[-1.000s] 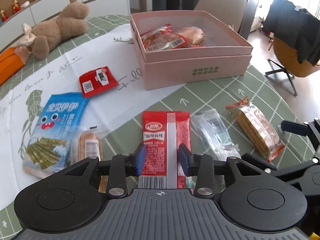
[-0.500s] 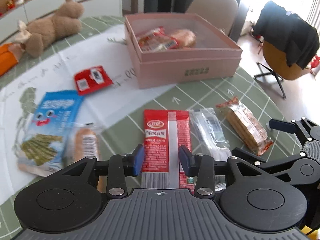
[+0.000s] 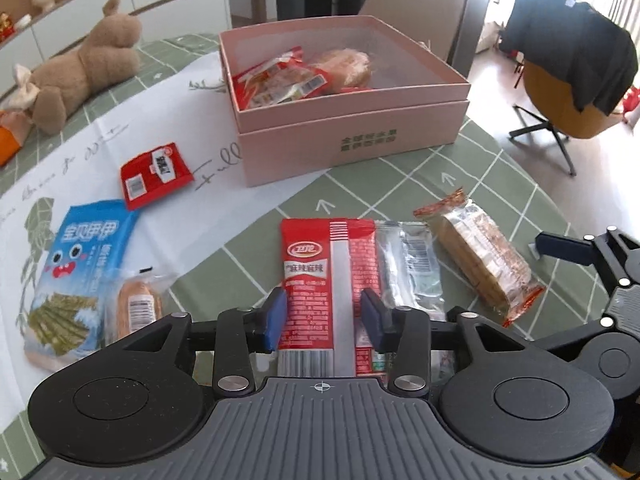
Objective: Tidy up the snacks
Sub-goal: 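Lower the left tool onto the red spicy-strip packet and close it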
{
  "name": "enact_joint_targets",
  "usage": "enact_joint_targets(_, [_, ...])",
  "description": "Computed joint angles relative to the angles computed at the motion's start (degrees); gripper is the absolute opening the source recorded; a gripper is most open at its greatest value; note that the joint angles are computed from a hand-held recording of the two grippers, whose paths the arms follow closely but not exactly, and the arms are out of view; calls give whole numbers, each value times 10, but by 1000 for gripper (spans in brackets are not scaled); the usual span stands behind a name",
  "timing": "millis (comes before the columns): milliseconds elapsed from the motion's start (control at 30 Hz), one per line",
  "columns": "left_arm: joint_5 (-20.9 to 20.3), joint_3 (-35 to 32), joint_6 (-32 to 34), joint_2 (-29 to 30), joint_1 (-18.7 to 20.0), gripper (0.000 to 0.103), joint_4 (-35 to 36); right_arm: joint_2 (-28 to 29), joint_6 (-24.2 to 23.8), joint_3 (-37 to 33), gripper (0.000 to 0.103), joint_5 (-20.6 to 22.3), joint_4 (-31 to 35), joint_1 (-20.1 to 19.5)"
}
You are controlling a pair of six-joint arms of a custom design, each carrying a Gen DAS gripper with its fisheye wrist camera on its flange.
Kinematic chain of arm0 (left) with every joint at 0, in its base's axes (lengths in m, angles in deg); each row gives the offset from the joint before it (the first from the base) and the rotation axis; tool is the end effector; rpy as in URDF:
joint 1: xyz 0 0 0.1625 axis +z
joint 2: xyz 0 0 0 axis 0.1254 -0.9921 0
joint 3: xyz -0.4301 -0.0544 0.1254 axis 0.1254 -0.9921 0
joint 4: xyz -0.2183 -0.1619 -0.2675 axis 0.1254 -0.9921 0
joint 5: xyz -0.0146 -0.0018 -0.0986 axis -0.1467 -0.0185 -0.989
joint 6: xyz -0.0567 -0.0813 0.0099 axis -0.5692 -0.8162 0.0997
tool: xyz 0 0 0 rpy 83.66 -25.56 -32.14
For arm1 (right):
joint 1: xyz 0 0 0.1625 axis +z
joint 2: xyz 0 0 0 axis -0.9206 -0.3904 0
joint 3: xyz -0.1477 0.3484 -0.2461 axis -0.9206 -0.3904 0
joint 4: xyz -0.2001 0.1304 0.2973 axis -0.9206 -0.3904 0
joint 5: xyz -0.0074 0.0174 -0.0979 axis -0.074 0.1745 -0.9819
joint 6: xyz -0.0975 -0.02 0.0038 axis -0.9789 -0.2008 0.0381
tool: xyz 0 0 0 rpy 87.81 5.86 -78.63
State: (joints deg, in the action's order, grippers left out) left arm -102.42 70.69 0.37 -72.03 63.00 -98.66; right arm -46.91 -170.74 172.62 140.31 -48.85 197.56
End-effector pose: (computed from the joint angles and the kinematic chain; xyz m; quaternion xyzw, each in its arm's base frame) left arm 0.0437 -0.4191 0.3015 0.3818 0.8746 -0.1264 0.2708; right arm 0.3544 -0.3444 -0.1472 0.0874 -0.8410 0.3898 0.3648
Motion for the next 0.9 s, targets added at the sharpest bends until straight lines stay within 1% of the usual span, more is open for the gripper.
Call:
enact_joint_targets(33, [0,-1,-1,0,2,49,1,0,-1,0,103,0,0,0])
enact_joint_targets(100, [5,-5,0,0,5,54,0,0,1,0,103,0,1,0])
enact_joint_targets(167, [19,-3,5,0,7,61,-16,1,0,-1,103,0,2,0])
enact_joint_targets(233, [19,-7,6,-3,14,61,-15,1,6,-6,103,-3,15,-1])
enact_joint_targets(267, [18,-10,5,-5,16,61,-10,1,16,-11,103,-8,34,-1])
enact_joint_targets(333, [17,-12,7,-10,19,61,0,-3,61,-29,102,-37,108,-5])
enact_joint_targets(367, [14,-11,10,-16,19,57,2,-13,79,-25,100,-56,122,-7])
enact_joint_targets(400, [4,-9,14,-22,20,56,-1,-24,88,-15,96,-68,120,-6])
enact_joint_targets(433, [-11,-8,18,-28,22,55,-3,-35,95,-5,96,-70,114,-3])
enact_joint_targets(500, [-28,-7,18,-33,23,55,1,-42,111,-8,96,-49,131,8])
enact_joint_targets(533, [-25,-5,18,-31,21,55,2,-41,124,-15,96,-37,151,12])
enact_joint_targets(600, [10,2,19,-18,7,56,11,-38,161,-29,96,-26,195,14])
enact_joint_targets(633, [22,10,33,-13,2,62,1,-39,181,-32,96,-32,214,13])
enact_joint_targets(667, [24,20,48,-11,-1,63,-19,-44,188,-29,96,-44,219,10])
enact_joint_targets(700, [19,20,47,-10,2,63,-20,-48,186,-24,96,-52,216,9])
enact_joint_targets(767, [10,5,15,-6,12,66,-3,-41,192,-32,96,-39,232,13])
enact_joint_targets(800, [4,0,7,-4,19,66,-8,-36,198,-37,96,-32,243,15])
enact_joint_targets(867, [18,-3,-4,5,23,65,-31,-33,205,-39,96,-31,250,16])
enact_joint_targets(900, [18,-7,-5,7,26,65,-33,-35,208,-37,96,-36,249,16])
